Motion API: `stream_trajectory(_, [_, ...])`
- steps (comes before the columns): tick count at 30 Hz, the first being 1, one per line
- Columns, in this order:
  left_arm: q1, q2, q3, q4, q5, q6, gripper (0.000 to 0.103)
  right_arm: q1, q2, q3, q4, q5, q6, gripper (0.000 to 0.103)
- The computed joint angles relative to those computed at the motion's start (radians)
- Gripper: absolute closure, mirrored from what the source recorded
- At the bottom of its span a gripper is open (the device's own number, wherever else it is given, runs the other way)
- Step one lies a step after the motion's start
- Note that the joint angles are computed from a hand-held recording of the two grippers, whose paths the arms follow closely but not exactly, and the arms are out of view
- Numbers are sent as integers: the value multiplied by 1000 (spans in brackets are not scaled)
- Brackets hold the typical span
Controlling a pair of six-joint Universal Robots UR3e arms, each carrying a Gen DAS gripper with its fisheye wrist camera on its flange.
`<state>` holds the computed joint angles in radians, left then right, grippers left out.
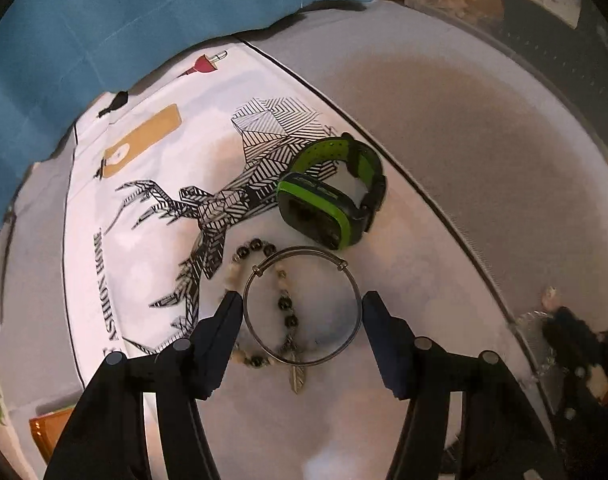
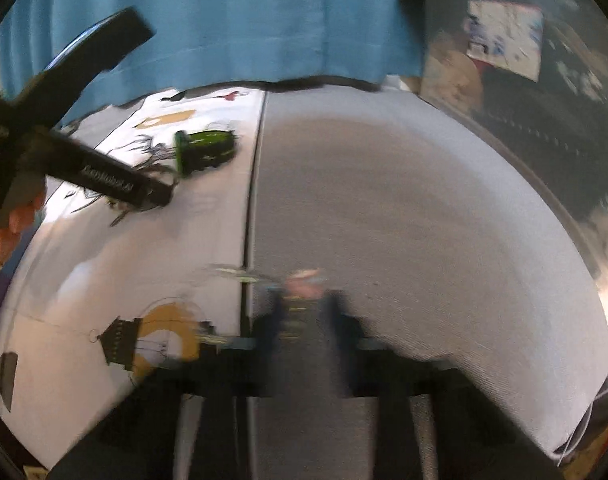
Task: Organize jewelry
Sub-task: 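Grasp the silver wire bangle with the left tool while the right tool grasps the pink-charm crystal bracelet, then carry the bangle and crystal bracelet over the copper tray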
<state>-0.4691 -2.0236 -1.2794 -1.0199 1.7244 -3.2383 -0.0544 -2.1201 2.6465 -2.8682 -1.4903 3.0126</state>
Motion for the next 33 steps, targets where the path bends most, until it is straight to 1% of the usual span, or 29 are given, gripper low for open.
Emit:
stream_trajectory(1, [6, 25, -23, 11, -14, -6, 46, -11, -8, -4, 20, 12, 4, 95])
stream_trajectory(3, [5, 84, -67, 21, -11, -19, 46, -42, -54, -15, 94, 43, 9, 95])
stream_trajectory(5, [3, 166, -124, 30, -17, -26, 46, -40, -93, -25, 131, 33, 12, 95])
stream_trajectory(7, [-2, 252, -181, 35, -19, -41, 46, -53, -148, -37, 183, 43, 11, 95])
stream_trajectory(11, [-23, 424, -284, 19, -2, -78, 46, -78, -282, -100, 348, 59, 2, 95])
stream_trajectory(13, [-37, 511, -335, 3, 17, -94, 46, -62, -308, -130, 392, 42, 8, 95])
stream_trajectory(15, [-53, 584, -369, -22, 33, -114, 46, -10, -306, -166, 411, -11, 18, 95])
stream_trajectory(18, [-86, 709, -422, -79, 72, -159, 46, 31, -332, -224, 483, -49, 26, 95])
stream_trajectory(21, [-137, 826, -470, -141, 129, -228, 46, 51, -396, -285, 585, -62, 30, 95])
stream_trajectory(23, [-161, 901, -494, -184, 144, -279, 46, 68, -433, -322, 645, -69, 36, 95])
stream_trajectory(25, [-195, 966, -507, -236, 164, -330, 46, 135, -449, -365, 688, -114, 66, 95])
stream_trajectory(27, [-246, 1002, -511, -282, 205, -381, 46, 232, -433, -396, 697, -179, 113, 95])
stream_trajectory(29, [-318, 1037, -508, -339, 265, -450, 46, 402, -385, -430, 693, -294, 203, 95])
stream_trajectory(33, [-456, 1085, -484, -455, 355, -599, 46, 726, -275, -493, 706, -513, 386, 95])
